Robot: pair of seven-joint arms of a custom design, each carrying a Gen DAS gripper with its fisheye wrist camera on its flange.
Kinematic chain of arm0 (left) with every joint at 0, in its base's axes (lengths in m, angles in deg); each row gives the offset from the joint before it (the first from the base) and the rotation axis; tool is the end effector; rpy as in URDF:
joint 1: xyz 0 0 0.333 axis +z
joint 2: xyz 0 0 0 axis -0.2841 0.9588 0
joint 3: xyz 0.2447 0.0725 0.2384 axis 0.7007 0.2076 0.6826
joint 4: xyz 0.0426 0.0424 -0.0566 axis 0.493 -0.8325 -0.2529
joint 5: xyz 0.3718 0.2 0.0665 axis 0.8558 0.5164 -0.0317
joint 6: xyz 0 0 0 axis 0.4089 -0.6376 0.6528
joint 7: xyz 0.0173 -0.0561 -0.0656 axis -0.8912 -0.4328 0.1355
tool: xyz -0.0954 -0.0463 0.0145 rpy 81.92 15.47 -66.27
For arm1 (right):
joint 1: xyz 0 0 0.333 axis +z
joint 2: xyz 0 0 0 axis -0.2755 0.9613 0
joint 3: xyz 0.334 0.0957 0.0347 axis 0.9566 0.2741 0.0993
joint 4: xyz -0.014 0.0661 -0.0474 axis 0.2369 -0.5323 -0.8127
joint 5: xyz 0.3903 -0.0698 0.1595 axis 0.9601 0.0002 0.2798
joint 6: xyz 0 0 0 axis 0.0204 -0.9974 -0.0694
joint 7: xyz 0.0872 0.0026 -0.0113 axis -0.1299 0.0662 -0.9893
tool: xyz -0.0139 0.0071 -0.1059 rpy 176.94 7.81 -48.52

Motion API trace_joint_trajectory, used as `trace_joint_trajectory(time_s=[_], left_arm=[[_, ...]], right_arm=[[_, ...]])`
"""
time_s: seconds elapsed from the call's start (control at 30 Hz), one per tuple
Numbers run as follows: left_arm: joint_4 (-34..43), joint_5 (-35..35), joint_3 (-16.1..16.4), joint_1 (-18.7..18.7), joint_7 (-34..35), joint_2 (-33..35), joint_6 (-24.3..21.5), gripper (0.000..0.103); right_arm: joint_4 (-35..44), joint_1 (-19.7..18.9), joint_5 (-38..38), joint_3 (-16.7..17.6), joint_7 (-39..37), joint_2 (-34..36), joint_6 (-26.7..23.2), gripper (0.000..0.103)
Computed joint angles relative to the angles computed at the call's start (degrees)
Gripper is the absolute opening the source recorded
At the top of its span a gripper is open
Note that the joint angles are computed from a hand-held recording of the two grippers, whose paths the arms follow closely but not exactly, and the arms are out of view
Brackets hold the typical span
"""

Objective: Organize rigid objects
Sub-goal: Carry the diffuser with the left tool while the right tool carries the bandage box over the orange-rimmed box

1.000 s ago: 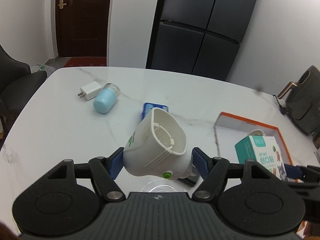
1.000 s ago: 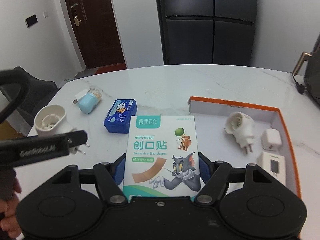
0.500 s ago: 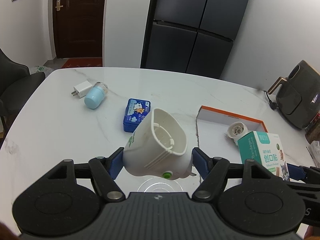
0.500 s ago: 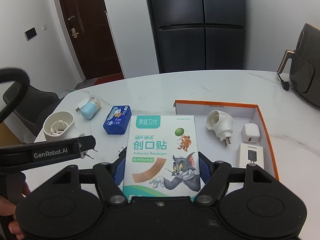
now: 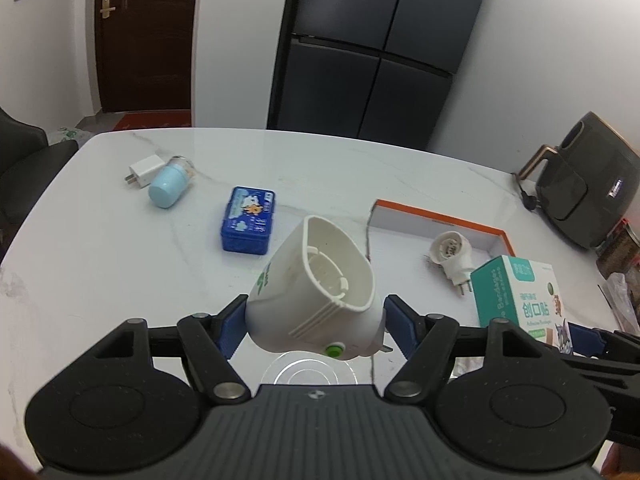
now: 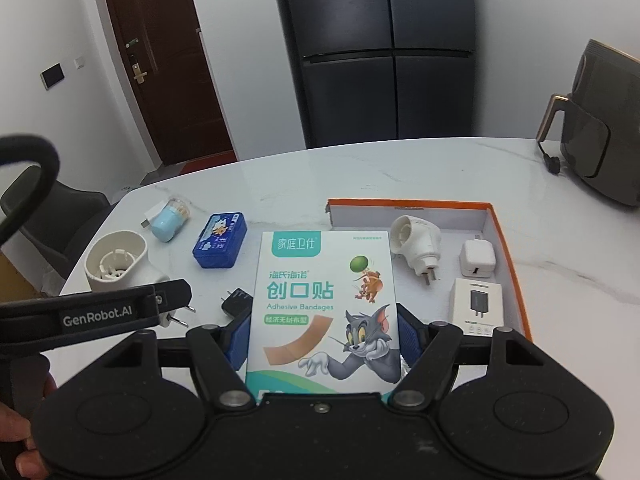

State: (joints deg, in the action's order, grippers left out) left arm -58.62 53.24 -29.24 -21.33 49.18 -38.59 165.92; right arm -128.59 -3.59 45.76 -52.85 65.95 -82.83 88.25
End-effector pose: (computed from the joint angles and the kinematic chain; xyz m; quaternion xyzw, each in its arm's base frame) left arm 0.6689 -0.1564 0.5592 -0.6323 0.6761 -0.3252 0.1931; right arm 0.6284 0.1649 0.5878 -0.6235 0.6875 -0.2014 0.3131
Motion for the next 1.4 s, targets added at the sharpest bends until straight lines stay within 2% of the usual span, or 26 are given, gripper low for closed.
trace_joint_trajectory(time_s=[1.4], left_arm=[[0.62,-5.31,-2.69,-2.72,6.59,1.43,-1.86,0.073]], right_arm=[[-7.85,-3.8,-4.0,-0.4,6.43,-6.34,-0.78,0.084]])
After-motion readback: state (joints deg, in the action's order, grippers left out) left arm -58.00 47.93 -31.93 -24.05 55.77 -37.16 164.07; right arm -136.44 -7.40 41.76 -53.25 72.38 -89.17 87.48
